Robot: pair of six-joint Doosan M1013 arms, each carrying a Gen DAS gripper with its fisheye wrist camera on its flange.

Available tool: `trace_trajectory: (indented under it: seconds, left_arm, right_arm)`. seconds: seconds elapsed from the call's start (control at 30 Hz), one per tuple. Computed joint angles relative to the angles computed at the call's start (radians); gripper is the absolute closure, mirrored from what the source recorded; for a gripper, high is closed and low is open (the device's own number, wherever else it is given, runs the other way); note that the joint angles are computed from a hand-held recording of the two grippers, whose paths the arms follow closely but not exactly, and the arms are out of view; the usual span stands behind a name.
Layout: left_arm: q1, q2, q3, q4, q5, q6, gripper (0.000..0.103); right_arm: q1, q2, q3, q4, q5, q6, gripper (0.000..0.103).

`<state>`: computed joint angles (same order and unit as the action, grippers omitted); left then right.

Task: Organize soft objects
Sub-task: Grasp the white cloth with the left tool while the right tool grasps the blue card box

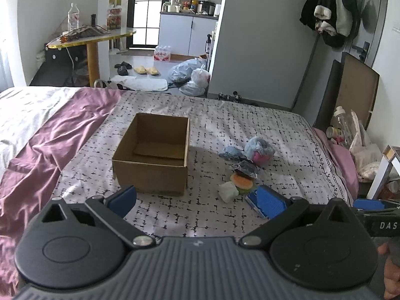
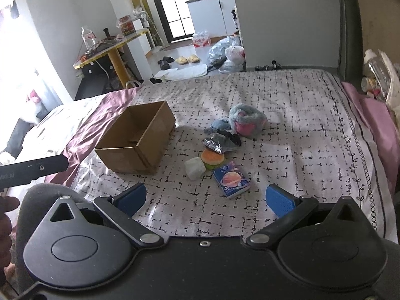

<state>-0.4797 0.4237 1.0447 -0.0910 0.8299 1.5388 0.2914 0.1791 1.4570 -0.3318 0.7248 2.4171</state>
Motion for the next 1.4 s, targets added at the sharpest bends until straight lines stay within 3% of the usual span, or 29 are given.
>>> trace_trajectory:
  seconds: [0.57, 0.7, 1.03, 1.27, 1.4]
  left_arm:
    - [-0.011, 0.148, -0.185, -0.041, 0.123, -0.008, 0.004]
    - [-0.014, 0.188, -0.235, -0.068, 0.159, -0.012, 0.01]
    - [-0.03, 0.281, -0.339, -0.052, 0.242, -0.039, 0.01]
    - [-0.028, 0.33, -0.387, -0.075, 0.281, -0.073, 0.018]
    - [-0.028, 0.359, -0.418, -0.087, 0.304, -0.105, 0.029]
  right_arm:
    - [-0.085, 0.102, -0.093, 0.249, 0.065, -0.226, 0.0]
    - [-0.103, 0.127, -0.116, 0.283, 0.091, -0.258, 0.0]
    - [-0.13, 0.185, -0.177, 0.319, 0.118, -0.321, 0.0]
    - [-0.151, 0.215, -0.182, 0.372, 0.126, -0.329, 0.0]
    - [-0.157, 0.222, -0.178, 0.37, 0.129, -0.308, 0.0]
